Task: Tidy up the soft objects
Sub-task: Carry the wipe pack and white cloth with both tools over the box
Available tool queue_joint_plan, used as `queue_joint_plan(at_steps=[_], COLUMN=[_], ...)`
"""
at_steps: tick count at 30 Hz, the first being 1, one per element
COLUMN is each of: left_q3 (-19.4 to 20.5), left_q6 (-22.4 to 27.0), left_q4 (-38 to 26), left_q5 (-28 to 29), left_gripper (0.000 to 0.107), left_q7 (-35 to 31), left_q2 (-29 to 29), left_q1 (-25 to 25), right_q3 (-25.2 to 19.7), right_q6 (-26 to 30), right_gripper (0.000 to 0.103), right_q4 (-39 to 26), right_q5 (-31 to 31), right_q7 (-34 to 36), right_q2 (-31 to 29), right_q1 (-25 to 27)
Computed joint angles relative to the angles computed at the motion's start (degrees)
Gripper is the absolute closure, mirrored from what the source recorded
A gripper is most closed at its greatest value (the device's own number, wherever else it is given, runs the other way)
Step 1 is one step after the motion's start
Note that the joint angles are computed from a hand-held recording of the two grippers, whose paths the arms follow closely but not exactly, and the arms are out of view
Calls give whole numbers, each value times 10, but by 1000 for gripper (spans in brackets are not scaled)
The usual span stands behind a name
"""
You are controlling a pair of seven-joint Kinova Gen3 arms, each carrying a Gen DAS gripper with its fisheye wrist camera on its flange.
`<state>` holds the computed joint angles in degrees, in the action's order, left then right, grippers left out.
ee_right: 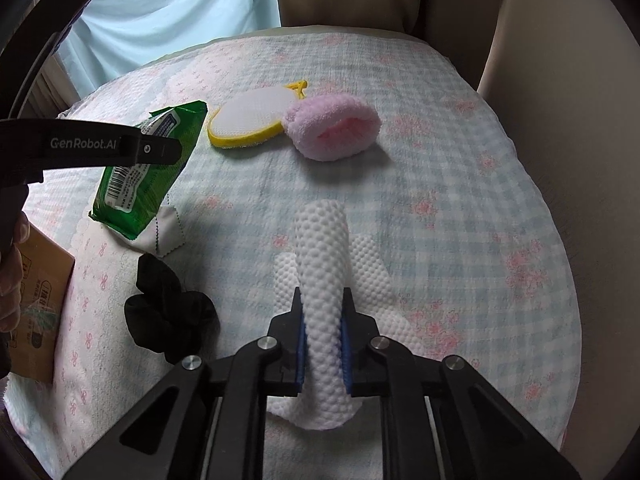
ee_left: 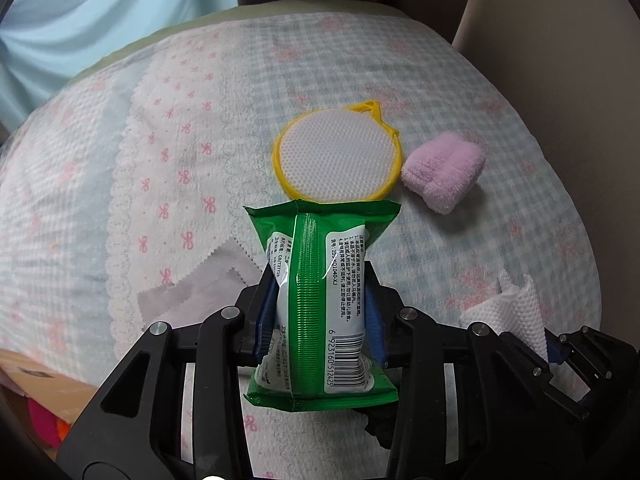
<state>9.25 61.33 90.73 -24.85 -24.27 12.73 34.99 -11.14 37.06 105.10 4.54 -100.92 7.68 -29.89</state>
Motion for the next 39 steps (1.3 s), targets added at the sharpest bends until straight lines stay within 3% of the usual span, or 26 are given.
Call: queue_joint_plan(at_steps=[13,23,32,39], left_q3=[24,73,147,177], left_q6=[76,213,367,467], left_q4=[-48,-139,-201,-197], left_q5=[-18,-48,-86,-70], left_gripper=[74,74,74,74], left_q7=[19,36,73,84], left_q2=[-51,-121,-193,-283], left_q1=[13,14,-13,-65], right_q3=[-9,-41,-86,-103], right_q6=[69,203,315,354], right_gripper=[91,91,91,91], right_q4=[-56,-202,-361,-449], right_q5=[16,40,73,114], right_q7=[-39,-89,-120,-160], right_q2=[-54,-85,-65,-16], right_q1=[-3,-26,-102,-213])
